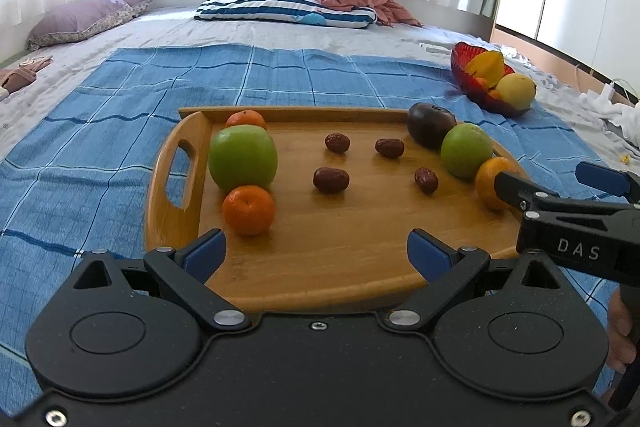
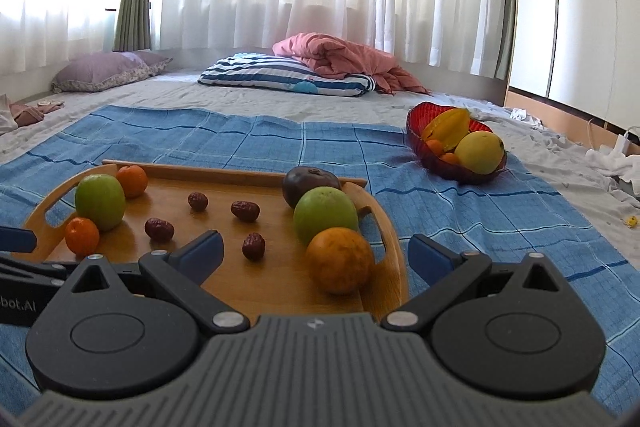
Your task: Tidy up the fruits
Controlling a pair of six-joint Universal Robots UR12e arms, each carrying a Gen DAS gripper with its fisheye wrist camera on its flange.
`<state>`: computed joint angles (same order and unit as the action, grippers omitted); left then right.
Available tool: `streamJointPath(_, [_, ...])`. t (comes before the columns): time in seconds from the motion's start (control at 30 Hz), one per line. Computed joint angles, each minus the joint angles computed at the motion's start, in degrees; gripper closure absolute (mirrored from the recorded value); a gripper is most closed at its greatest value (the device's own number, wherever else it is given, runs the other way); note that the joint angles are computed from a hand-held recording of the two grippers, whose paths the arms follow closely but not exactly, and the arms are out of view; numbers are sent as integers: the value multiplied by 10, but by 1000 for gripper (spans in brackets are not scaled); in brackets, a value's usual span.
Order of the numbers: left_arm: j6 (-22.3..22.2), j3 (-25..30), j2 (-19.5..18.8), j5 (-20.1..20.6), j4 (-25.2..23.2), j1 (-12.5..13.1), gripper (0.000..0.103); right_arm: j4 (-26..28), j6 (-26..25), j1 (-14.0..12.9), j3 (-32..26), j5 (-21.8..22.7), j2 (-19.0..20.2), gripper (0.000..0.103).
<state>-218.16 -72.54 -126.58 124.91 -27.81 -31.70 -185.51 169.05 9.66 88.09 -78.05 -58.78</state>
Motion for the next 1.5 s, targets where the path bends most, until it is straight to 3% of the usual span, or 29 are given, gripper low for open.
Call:
streamJointPath(0.4, [-9, -14, 5, 2, -1, -7, 6, -33, 3, -2, 34, -11, -7, 0])
streamJointPath(1.07, [-10, -26, 6, 19, -6, -21, 1, -16, 6, -3, 56, -16, -10, 0])
streamJointPath(1.5, [-46, -34, 8, 22, -30, -25, 1, 8, 3, -5, 68, -13, -18, 0])
